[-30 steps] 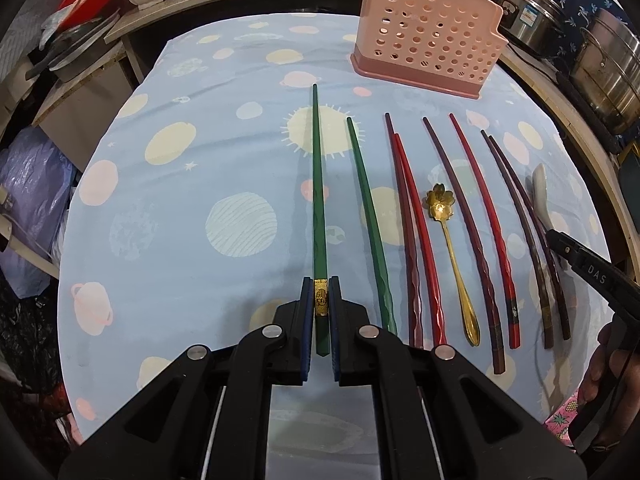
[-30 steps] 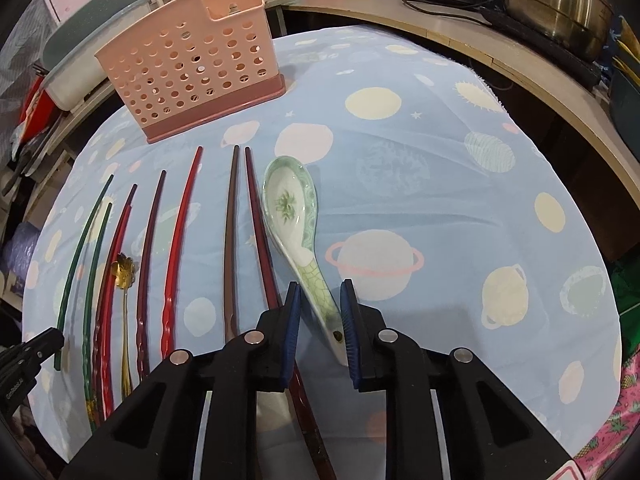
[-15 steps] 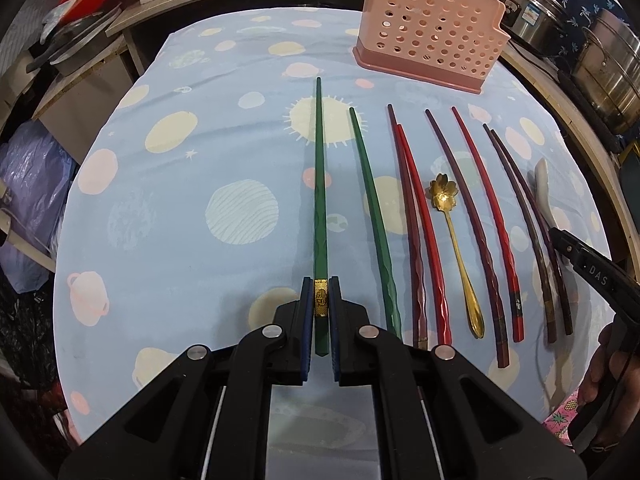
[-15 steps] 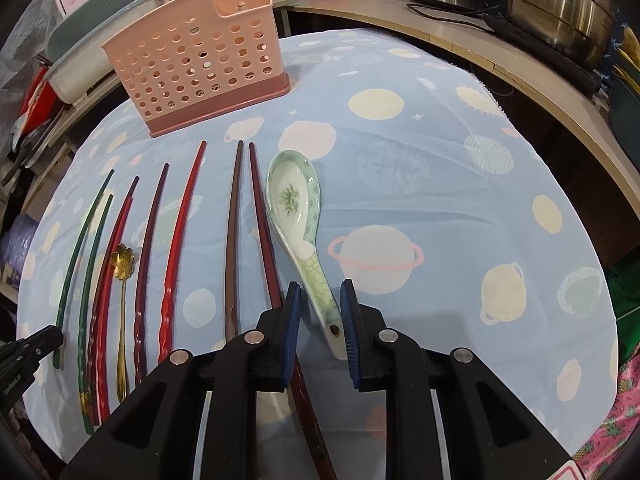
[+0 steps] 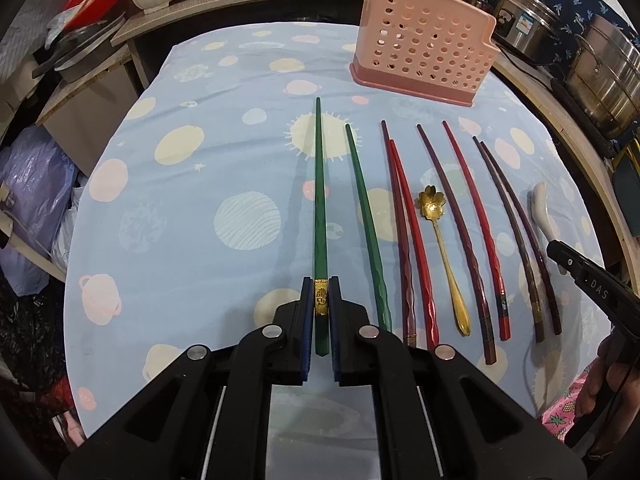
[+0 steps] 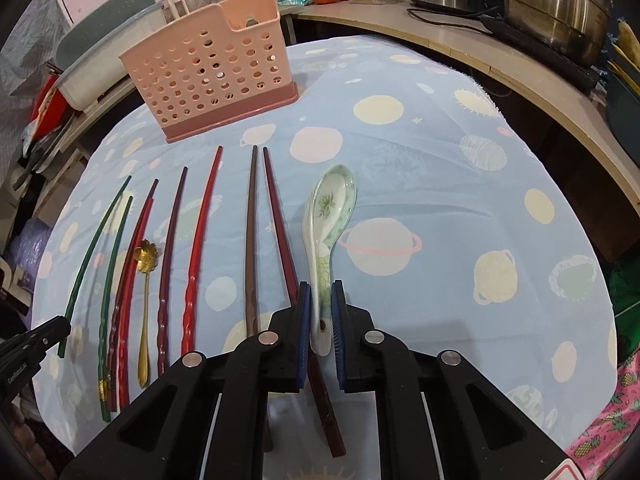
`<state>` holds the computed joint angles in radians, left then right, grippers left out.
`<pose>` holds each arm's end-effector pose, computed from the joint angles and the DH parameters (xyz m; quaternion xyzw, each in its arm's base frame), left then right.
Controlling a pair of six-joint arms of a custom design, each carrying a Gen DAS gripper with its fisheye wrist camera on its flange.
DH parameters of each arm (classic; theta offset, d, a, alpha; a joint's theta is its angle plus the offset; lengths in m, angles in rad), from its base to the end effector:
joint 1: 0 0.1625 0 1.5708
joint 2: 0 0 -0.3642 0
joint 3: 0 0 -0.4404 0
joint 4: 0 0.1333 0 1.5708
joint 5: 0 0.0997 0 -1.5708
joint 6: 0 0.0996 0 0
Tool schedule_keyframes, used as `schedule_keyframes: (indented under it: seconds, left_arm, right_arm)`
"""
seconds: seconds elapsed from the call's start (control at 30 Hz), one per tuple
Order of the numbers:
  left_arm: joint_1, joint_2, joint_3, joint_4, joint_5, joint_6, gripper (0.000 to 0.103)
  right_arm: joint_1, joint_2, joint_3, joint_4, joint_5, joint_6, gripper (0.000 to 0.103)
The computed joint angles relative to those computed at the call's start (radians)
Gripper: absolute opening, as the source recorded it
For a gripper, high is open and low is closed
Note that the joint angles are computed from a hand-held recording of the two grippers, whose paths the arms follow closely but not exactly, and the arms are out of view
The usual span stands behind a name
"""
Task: Organize utensils
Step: 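Lift and carry the chopstick and spoon over the pink holder with both tools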
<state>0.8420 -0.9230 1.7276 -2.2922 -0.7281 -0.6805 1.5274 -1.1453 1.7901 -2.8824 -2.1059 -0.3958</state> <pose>-0.2573 -0.6000 0.0613 0.0390 0.9111 -0.2358 0.3359 0.0549 -0.6366 0.2239 0.0746 -0.9124 0.2536 0.3126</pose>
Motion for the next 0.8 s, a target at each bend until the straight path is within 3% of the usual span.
schedule_keyframes:
  seconds: [0.8]
  left_arm:
    - [-0.064,-0.060,0.010,-0.160,0.075,0.118,0.007]
  right_arm:
    - [0.061,-0.067,-0.003,-0.041,0.078,-0.024,0.006]
